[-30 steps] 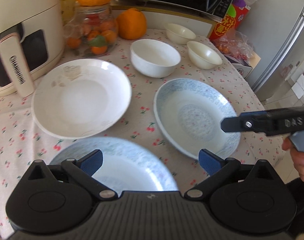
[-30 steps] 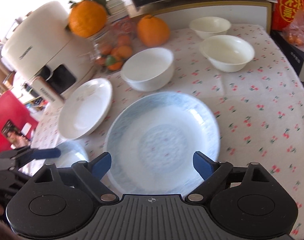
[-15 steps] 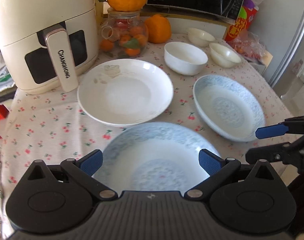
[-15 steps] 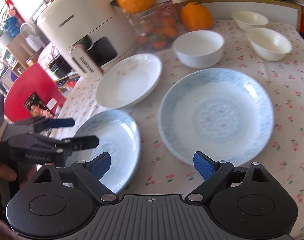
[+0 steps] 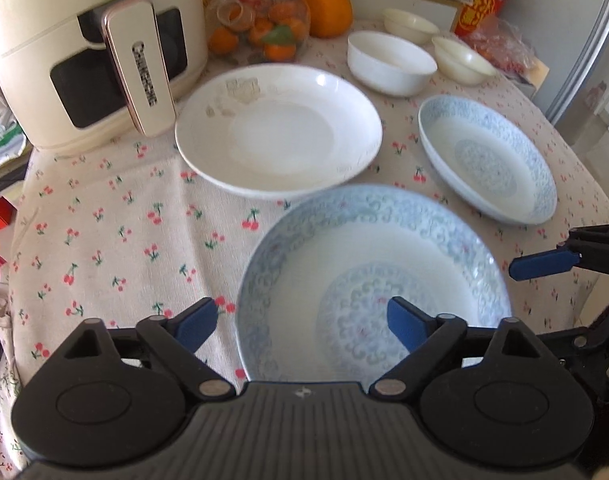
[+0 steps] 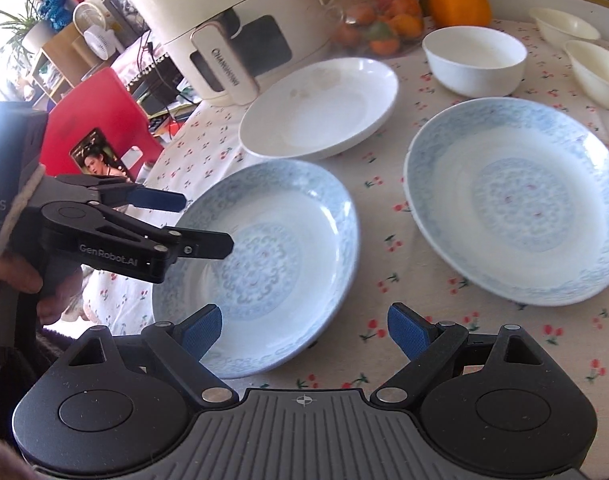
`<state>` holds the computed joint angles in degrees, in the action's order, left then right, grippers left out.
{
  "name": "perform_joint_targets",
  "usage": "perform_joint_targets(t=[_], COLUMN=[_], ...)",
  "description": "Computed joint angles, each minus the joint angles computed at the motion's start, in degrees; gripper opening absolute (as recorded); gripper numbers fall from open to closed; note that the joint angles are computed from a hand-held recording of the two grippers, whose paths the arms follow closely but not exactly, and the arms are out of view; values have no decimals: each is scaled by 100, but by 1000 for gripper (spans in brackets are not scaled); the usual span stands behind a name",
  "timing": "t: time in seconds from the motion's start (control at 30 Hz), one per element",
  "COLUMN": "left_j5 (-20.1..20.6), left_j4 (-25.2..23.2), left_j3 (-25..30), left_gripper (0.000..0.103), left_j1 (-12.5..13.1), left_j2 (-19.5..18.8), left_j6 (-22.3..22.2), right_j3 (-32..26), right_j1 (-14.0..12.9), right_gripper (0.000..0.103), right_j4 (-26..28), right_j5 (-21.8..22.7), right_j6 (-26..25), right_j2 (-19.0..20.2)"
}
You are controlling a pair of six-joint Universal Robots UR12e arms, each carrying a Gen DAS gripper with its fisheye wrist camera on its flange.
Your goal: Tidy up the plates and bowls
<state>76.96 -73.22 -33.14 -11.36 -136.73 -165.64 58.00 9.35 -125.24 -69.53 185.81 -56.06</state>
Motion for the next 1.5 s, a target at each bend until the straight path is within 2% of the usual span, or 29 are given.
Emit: perform_joint_targets(t=[0.13,0.37,0.57,0.7,0.83,1.0,1.23,1.5], left_j5=[-90,-139,-121,-110,-73,-75,-165,-395], left_j4=[-250,-529,-516,-415,-299,-86,80,280], left_j3=[86,157,113,29,-66,-225,-246,-235], left_gripper=[75,59,53,45,38,34,32,30], left_j1=[32,62,75,95,105,107,116,129], left_j2=[-32,-54,-24,18,71,150,177,187], left_j6=[20,66,37,-53,-159,-146,-256,-428], right_j3=[27,-23,-14,-42,-31,-79,16,-41], right_j1=[32,84,97,131,172,180,158,90], right_gripper=[92,88,69,43,34,32,32,32], right_j4=[-64,-15,-92,-72,-105,5,-216,-401], right_j5=[46,-79,-178,-384,-618,-714,-713,-674], right_j6=[-77,-242,-238,-392,-490,-500,-508,-288], right_j2=[28,79,91,100,87,85,10,-4])
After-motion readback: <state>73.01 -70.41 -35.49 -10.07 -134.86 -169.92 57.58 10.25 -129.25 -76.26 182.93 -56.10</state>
